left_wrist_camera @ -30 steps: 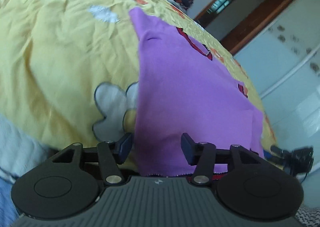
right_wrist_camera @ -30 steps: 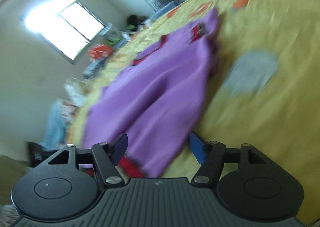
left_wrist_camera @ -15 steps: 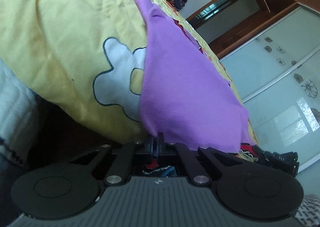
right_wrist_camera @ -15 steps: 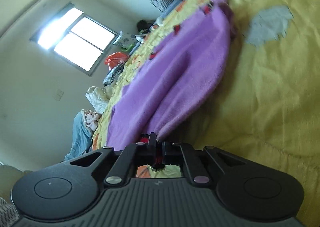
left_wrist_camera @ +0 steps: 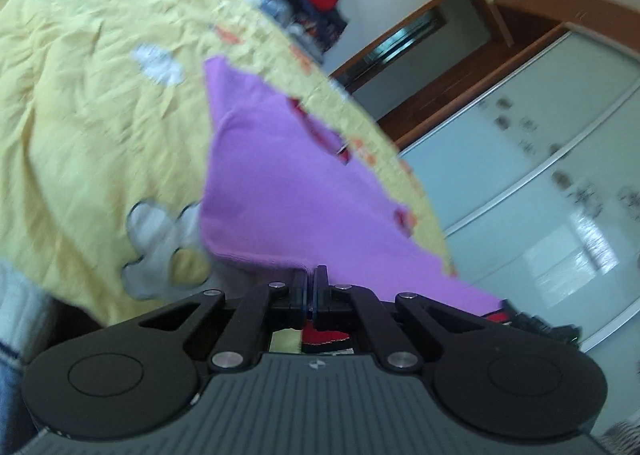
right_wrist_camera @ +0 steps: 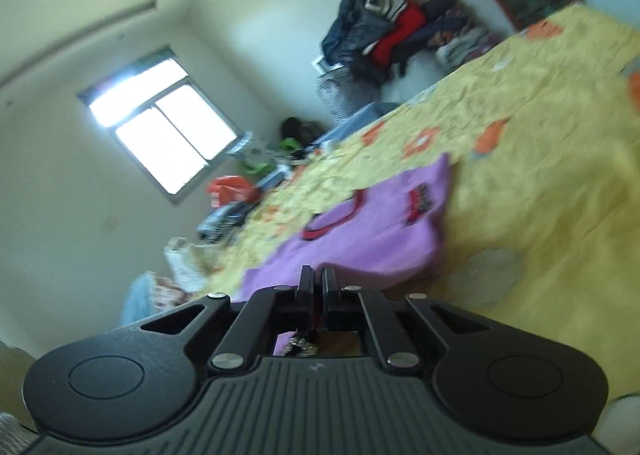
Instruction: Fold small clothes
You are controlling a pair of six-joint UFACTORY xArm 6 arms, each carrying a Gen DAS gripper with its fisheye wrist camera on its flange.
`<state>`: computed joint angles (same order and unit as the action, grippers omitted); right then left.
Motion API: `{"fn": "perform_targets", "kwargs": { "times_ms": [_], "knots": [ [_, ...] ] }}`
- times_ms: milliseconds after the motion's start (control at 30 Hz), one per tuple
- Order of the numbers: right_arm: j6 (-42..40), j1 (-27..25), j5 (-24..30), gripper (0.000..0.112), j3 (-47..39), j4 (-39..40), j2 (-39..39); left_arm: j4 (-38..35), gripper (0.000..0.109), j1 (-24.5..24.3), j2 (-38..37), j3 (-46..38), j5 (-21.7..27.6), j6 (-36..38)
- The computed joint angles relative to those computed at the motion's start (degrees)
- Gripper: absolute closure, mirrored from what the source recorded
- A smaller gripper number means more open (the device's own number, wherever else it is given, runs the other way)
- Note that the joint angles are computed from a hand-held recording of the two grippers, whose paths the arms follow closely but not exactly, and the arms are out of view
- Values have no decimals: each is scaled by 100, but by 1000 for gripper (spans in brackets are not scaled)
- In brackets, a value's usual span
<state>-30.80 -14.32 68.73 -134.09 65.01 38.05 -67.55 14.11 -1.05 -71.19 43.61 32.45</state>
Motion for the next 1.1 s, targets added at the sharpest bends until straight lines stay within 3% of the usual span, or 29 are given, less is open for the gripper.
{"fn": "perform_targets", "kwargs": {
  "times_ms": [133, 267, 333, 367, 400, 467, 533, 700, 800, 833, 867, 900, 1100],
  "knots": [
    [32, -133, 16, 112, 844, -379, -354, 465, 108, 19, -46, 359, 194, -534],
    [303, -267, 28, 108, 1638, -76, -499, 83, 108, 11, 21, 604, 84, -358],
    [522, -149, -366, 88, 2061, -354, -768, 65, 107, -23, 55, 608, 41, -298],
    [478, -111, -336, 55, 2135, -394, -826, 18, 107, -43, 78, 606, 9, -213],
    [348, -74, -244, 37, 2158, -392, -854, -65, 107, -46, 105, 621, 26, -100],
    [26, -18, -201, 23, 2291, -121, -950, -223, 103, -45, 195, 613, 64, -37],
    [-20, 67, -209, 23, 2232, -281, -935, -484, 100, -41, 203, 717, 65, 245],
    [-336, 253, -286, 23, 2421, -409, -1068, -1079, 76, 29, 367, 762, 245, 508],
    [-237, 314, -116, 23, 2314, -372, -989, -1175, 76, 32, 450, 710, 400, 638],
    [-204, 309, 19, 23, 2207, -356, -919, -1255, 78, 37, 487, 689, 475, 673],
    [-162, 327, 73, 23, 2133, -348, -868, -1314, 102, -4, 477, 711, 395, 715],
    [-110, 326, 108, 23, 2078, -287, -819, -1310, 107, -26, 475, 711, 389, 708],
    [736, 44, 398, 24, 1878, 756, -483, -1218, 107, -94, 311, 772, 326, 614]
  ]
}}
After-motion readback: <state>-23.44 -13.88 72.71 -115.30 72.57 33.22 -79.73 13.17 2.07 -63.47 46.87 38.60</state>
